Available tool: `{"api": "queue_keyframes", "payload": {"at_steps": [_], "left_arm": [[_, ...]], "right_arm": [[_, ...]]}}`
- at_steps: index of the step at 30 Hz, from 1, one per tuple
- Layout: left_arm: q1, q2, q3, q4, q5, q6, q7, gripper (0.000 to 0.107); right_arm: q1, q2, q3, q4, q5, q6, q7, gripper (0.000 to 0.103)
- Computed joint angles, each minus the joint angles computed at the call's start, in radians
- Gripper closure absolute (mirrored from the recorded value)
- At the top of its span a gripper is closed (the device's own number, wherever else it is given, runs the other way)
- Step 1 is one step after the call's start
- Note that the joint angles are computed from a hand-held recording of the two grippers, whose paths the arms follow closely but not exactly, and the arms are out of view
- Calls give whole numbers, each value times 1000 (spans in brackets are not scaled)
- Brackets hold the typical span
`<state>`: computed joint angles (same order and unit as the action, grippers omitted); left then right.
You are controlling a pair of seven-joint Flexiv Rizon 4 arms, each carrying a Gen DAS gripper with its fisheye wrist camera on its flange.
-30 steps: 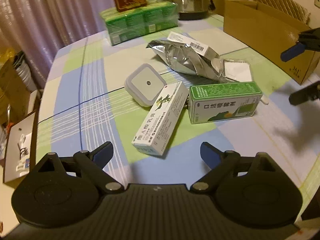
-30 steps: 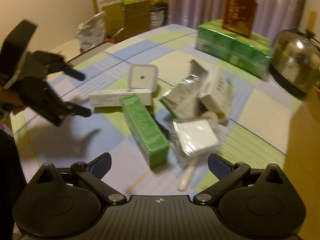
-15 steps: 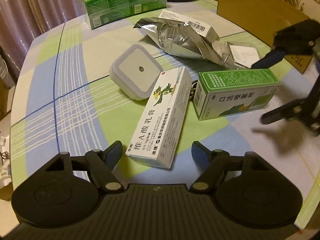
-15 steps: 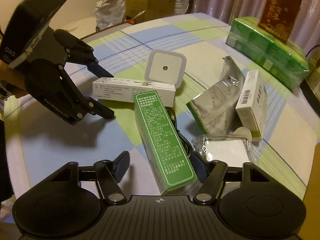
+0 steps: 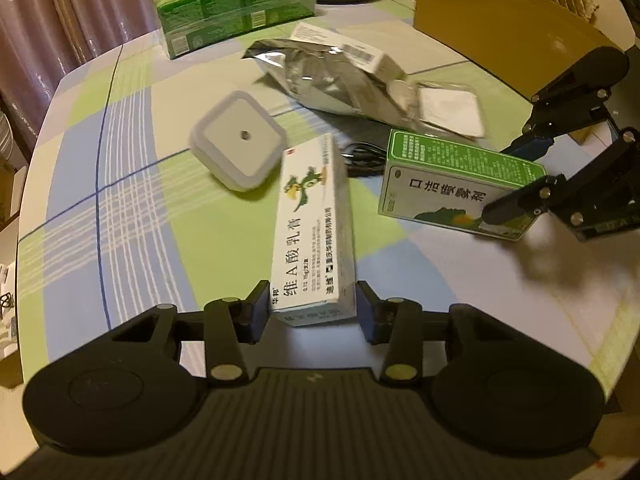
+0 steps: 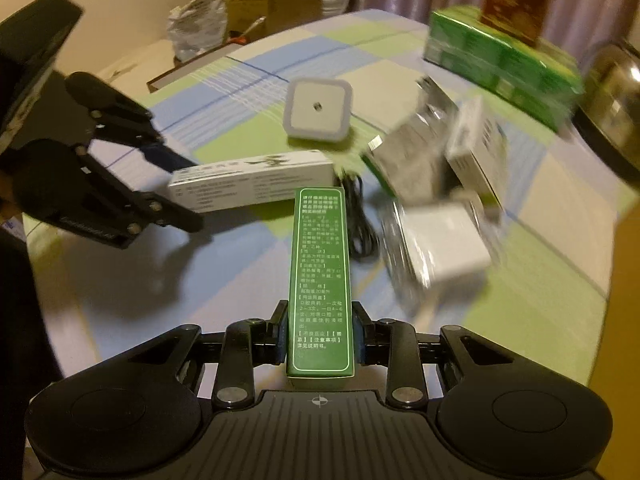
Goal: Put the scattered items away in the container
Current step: 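Grasp the white ointment box with the left tool while the right tool grasps the green medicine box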
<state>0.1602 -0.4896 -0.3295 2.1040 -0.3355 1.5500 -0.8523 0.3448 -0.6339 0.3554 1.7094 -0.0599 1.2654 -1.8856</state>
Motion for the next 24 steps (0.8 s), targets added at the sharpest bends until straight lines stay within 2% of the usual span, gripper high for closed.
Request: {"api": "queue_keyframes", "payload": {"at_steps": [6,10,15,18,22,24], "left_arm": [[-77,85,41,87,23,-13,-28,68],[-114,123,43,130,10,-23,-42,68],[-130,138,20,157,-28,-10,-63,63],[-163,131,47,142,-24,-8,-93,60],[-216,106,106,101,5,-8,-149,55],[-222,90,113,83,11,-7,-173,53]], "right_arm": [[16,108,-68,173,-20,76,84,76],[2,148,-70,249,-27,120,136,75],[-14,163,-63,292,-40,168,183,75],[-26,162,-53,298,-46,183,201,73],[-26,147,-56,293,-62,204,228,54],[-29,139,-54,289,-67,215,241,53]]}}
